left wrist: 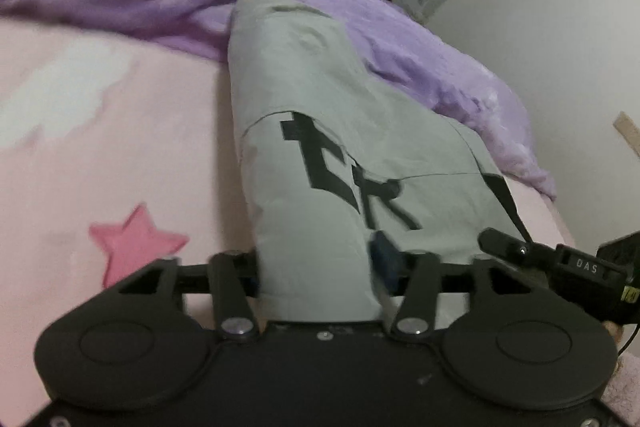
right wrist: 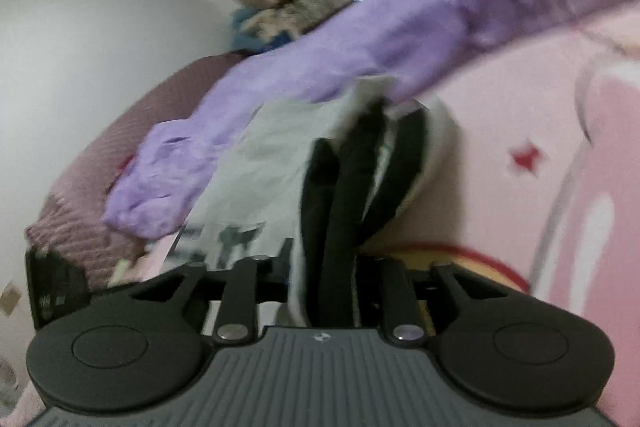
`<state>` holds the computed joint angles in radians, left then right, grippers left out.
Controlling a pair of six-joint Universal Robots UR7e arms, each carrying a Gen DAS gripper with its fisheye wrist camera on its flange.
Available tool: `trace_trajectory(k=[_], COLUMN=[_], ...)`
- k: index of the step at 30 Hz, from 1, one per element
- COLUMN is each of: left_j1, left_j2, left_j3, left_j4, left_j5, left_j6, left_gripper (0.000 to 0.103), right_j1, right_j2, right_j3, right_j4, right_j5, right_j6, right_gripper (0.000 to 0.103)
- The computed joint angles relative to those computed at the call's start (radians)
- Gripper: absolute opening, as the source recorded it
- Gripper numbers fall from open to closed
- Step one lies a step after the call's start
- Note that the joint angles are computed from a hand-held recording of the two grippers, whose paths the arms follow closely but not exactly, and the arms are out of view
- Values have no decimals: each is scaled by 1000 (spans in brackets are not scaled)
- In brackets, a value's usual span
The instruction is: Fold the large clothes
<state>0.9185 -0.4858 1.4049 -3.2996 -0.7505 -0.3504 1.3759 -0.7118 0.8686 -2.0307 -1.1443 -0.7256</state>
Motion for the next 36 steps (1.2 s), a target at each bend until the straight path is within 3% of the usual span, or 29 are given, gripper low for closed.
trace_trajectory(k=[2, 3, 5, 7, 9, 12, 15, 17, 20, 23, 25, 29, 33, 36], left_j1=[10, 4, -26, -65, -99, -141, -178, -189, -181, -177, -165, -158, -169, -204], left_j2=[-15, -26, -40, -44, -65, -80, -50, -27, -22, 10, 17, 53, 62, 59], left_j3=[29, 36, 47, 53, 82, 114, 106, 94, 107, 106, 107, 83, 65, 72], left_j4=[-43, -25, -3, 11, 24, 28, 13, 33, 104, 82, 121, 86, 119, 150], left_j5=[-36, -21, 57, 146, 191, 190, 204, 205, 179, 203, 186, 205, 238, 297], left_j6=[-48, -73, -27, 34, 35, 8, 57, 59, -34, -17, -70, -6, -18, -44], left_gripper=[68, 69, 66, 63, 61, 61, 61, 61, 60, 60, 60, 61, 62, 61], right_j1=[-23, -29, -26, -13, 7, 35, 62, 76, 91, 90, 83, 59, 56, 63], right_j2=[23, 27, -13, -68, -138, -251, -307, -320, -312, -299, -288, -268, -280, -317], right_j3=[-46, -60, -2, 72, 185, 387, 498, 545, 598, 634, 646, 637, 630, 668], right_j4=[50, 57, -19, -111, -242, -455, -547, -587, -676, -749, -775, -784, -743, -761], right_j5=[38, 43, 4, -48, -100, -113, -121, -147, -227, -306, -338, -321, -318, -330], right_j6=[57, 87, 92, 58, 15, -86, -135, -174, -209, -229, -233, -212, -189, -183], right_gripper=[35, 40, 47, 47, 46, 40, 27, 23, 19, 18, 13, 3, 4, 13])
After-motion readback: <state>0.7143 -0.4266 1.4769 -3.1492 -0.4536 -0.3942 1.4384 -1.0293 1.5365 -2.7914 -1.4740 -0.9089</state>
